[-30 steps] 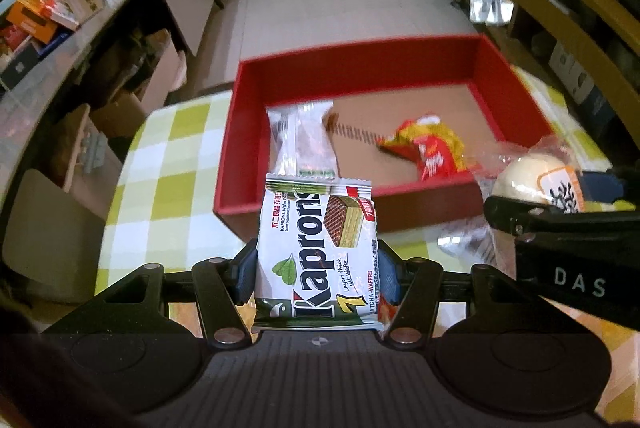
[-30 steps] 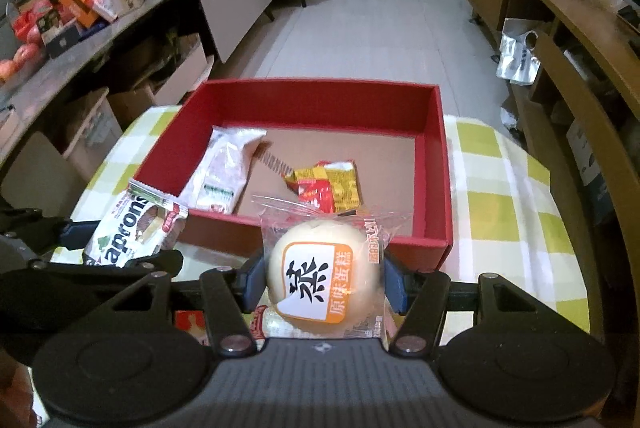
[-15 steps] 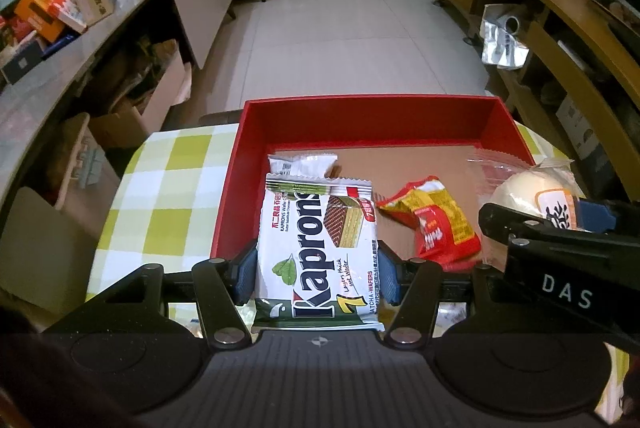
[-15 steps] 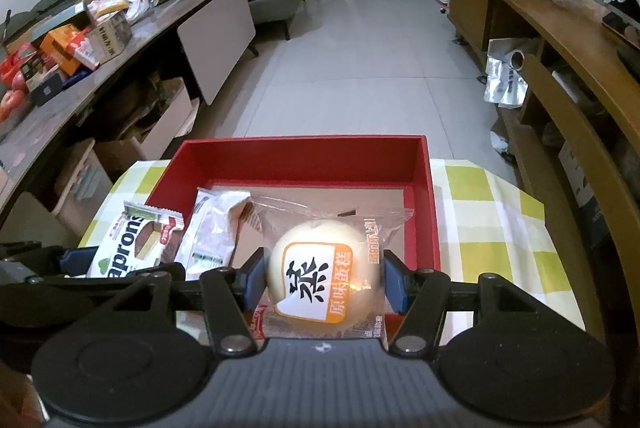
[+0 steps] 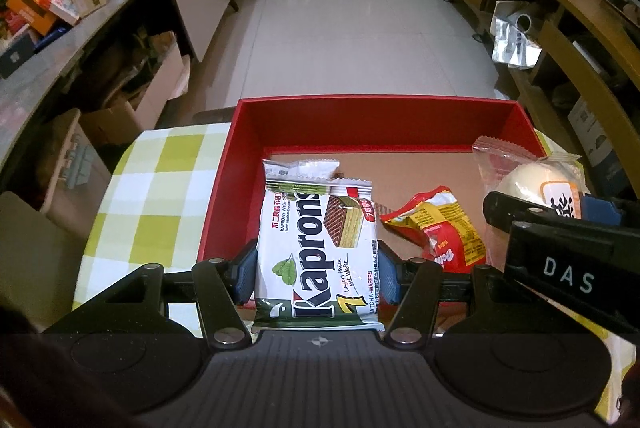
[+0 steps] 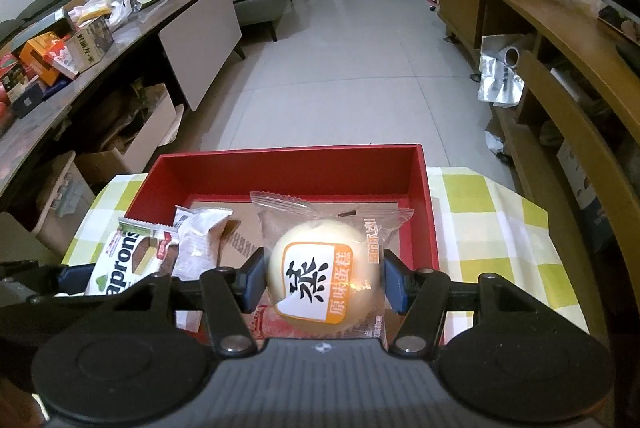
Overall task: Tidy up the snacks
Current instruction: 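Carry the wafer and the bun over the red box with both grippers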
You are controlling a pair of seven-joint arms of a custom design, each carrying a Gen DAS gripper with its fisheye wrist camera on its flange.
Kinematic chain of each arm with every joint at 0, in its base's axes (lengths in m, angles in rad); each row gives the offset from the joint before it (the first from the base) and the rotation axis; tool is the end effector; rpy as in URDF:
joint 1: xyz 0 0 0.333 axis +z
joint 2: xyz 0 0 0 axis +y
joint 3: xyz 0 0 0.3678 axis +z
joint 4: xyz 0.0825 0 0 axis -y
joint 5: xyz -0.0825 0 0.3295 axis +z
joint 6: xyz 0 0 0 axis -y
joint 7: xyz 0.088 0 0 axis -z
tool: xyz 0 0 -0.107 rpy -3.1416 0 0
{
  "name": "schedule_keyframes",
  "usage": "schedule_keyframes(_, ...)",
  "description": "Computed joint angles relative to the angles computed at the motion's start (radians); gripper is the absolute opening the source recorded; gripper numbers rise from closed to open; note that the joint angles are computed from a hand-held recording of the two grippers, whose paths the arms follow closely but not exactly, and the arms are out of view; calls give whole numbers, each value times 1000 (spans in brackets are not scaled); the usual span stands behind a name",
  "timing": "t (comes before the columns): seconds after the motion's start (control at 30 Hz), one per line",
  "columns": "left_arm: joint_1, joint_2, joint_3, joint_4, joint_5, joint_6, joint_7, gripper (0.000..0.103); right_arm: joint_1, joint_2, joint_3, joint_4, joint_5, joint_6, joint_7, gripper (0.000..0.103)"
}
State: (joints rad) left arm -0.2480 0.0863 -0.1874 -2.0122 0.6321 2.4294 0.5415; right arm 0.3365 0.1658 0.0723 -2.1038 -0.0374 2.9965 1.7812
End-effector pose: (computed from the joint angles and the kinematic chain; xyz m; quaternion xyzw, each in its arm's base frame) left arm 0.5084 -0.2305 0.5264 -0.7371 0.6146 -0.1462 0.2398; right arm 0.5360 0.2322 0.5121 -0.7317 0.5815 -0.1662 0.3145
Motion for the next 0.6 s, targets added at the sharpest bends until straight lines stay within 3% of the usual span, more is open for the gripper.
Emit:
schedule_keyframes(0.27, -4, 22, 6, 17, 4, -3, -11, 65, 24, 17, -37, 10, -70, 8, 48, 64)
schedule_keyframes(0.6, -10, 53, 17, 37, -2, -14, -6, 65, 21, 53, -41, 44, -87, -8, 62, 64)
